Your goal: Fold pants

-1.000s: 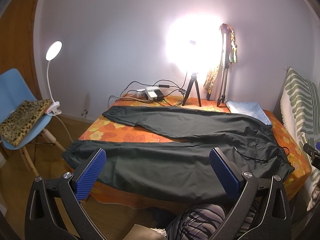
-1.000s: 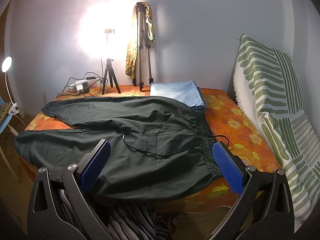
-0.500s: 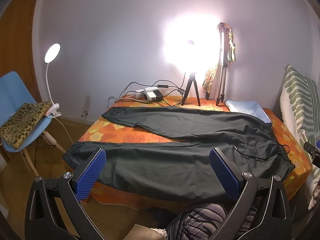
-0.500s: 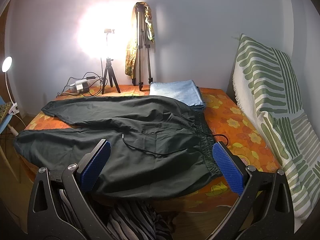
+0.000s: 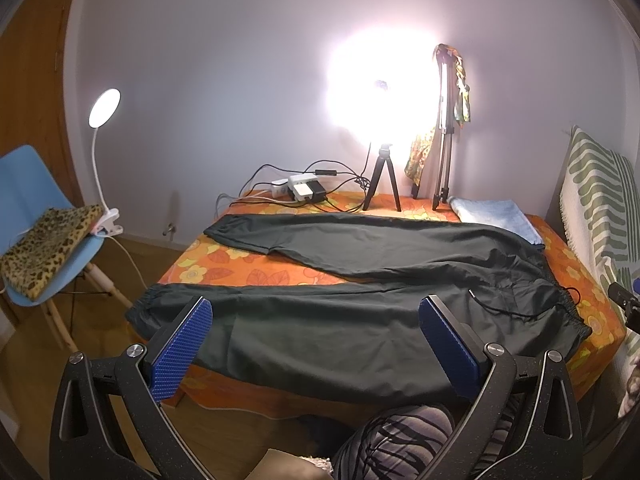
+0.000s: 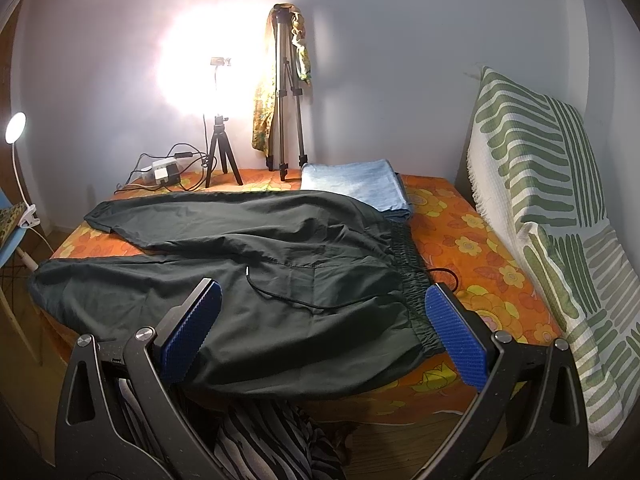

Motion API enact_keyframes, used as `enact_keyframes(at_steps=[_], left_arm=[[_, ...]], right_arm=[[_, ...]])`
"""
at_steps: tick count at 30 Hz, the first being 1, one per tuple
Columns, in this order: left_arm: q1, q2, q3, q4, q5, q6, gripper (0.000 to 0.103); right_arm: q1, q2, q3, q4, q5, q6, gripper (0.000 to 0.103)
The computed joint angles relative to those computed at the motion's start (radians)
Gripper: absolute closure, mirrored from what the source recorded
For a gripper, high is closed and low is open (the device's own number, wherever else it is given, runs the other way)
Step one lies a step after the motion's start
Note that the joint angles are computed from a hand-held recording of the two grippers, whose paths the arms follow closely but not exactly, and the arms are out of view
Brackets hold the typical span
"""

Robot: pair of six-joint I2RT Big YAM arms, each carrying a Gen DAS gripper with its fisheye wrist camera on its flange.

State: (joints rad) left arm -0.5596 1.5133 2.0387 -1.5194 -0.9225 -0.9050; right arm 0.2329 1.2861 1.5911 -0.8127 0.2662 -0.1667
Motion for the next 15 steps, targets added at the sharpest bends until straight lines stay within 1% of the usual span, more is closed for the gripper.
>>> enact_keyframes(at_steps=[3, 5, 9, 15], left_arm=[[0.005, -0.016, -0.023, 0.027, 0.021, 0.005, 0.000], [0.006, -0.020, -0.029, 0.030, 0.024, 0.004, 0.000], [0.004, -0.028, -0.043, 0.012, 0.016, -0.013, 0.000], [-0.007, -0.052, -0.076, -0.049, -0.003, -0.092, 0.000]], right_arm=[[0.001, 0.001, -0.001, 0.002, 0.002, -0.002, 0.000], [0.003, -0.002, -0.007, 0.006, 0.002, -0.001, 0.000], [0.008, -0.012, -0.024, 0.016, -0.008, -0.007, 0.000], [0.013, -0.023, -0.048, 0.036, -0.021, -0.029, 0.000]])
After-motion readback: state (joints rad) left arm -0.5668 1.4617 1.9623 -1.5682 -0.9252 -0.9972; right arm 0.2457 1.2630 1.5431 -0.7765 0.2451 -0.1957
